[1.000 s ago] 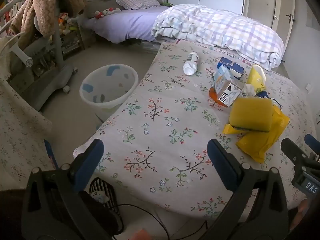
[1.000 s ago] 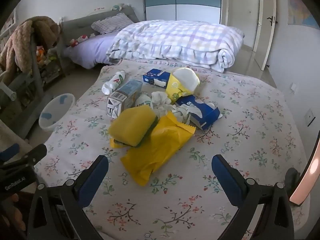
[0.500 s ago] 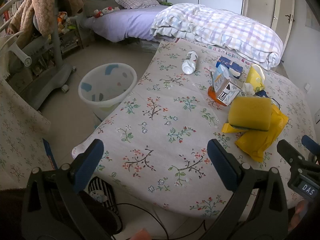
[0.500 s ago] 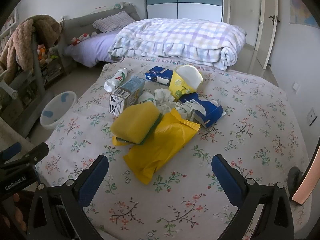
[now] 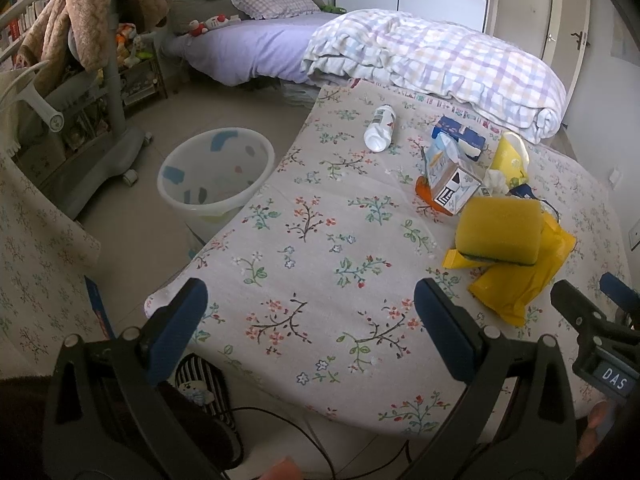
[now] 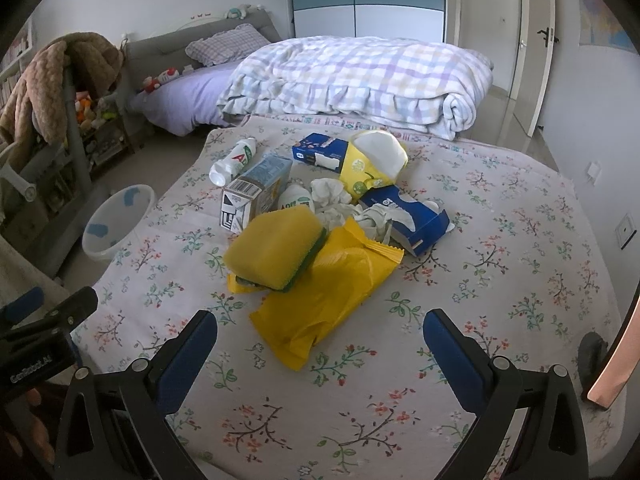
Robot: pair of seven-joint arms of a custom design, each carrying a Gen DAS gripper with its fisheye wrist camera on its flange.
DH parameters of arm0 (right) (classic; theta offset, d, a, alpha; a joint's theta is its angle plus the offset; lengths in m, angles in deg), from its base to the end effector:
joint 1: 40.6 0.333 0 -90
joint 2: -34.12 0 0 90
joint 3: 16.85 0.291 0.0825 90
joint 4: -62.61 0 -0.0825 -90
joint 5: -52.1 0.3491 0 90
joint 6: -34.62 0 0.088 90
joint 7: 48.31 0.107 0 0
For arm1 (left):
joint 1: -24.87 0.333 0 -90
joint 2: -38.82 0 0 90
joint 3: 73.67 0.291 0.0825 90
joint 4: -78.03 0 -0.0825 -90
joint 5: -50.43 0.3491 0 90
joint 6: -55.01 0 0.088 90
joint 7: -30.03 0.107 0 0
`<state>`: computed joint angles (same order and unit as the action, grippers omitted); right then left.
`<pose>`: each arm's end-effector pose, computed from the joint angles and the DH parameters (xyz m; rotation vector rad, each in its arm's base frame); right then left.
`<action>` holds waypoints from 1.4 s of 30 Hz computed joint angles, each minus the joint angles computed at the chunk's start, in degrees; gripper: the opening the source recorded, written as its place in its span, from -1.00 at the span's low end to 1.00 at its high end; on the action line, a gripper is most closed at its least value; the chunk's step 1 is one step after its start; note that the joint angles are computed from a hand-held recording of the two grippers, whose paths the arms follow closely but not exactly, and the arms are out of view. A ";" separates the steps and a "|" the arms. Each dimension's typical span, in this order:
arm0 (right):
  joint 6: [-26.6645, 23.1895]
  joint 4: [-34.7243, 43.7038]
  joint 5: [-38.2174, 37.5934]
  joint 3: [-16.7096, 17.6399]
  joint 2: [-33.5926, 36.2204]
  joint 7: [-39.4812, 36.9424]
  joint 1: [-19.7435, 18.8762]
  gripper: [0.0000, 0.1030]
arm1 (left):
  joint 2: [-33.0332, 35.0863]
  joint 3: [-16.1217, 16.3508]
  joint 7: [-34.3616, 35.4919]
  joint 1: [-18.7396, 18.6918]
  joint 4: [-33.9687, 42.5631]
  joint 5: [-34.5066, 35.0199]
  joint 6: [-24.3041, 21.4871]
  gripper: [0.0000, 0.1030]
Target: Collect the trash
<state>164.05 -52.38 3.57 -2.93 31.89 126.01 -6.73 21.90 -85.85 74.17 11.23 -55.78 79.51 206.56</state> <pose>0.3790 0.3902 0.4986 -1.6210 1.9289 -0.7769 0.4200 -0.2246 0.5061 -1.7700 1.8371 -0.6591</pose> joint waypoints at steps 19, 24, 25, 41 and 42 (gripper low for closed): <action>0.92 0.21 0.08 -0.15 0.17 0.51 0.09 1.00 | 0.01 0.51 0.69 0.20 -0.08 -1.13 0.58 0.99; 0.97 0.18 0.10 -0.14 0.14 0.47 0.01 1.00 | -0.02 0.47 0.75 0.26 -0.13 -1.22 0.61 0.99; 1.00 0.20 0.13 -0.13 0.17 0.48 0.01 1.00 | 0.05 0.48 0.79 0.25 -0.05 -1.27 0.61 0.99; 1.13 0.21 0.33 -0.10 0.17 0.31 -0.03 1.00 | -0.04 0.41 0.58 0.30 -0.26 -1.17 0.75 0.99; 1.18 0.21 0.36 -0.10 0.16 0.34 -0.04 1.00 | -0.04 0.41 0.58 0.30 -0.26 -1.17 0.75 0.99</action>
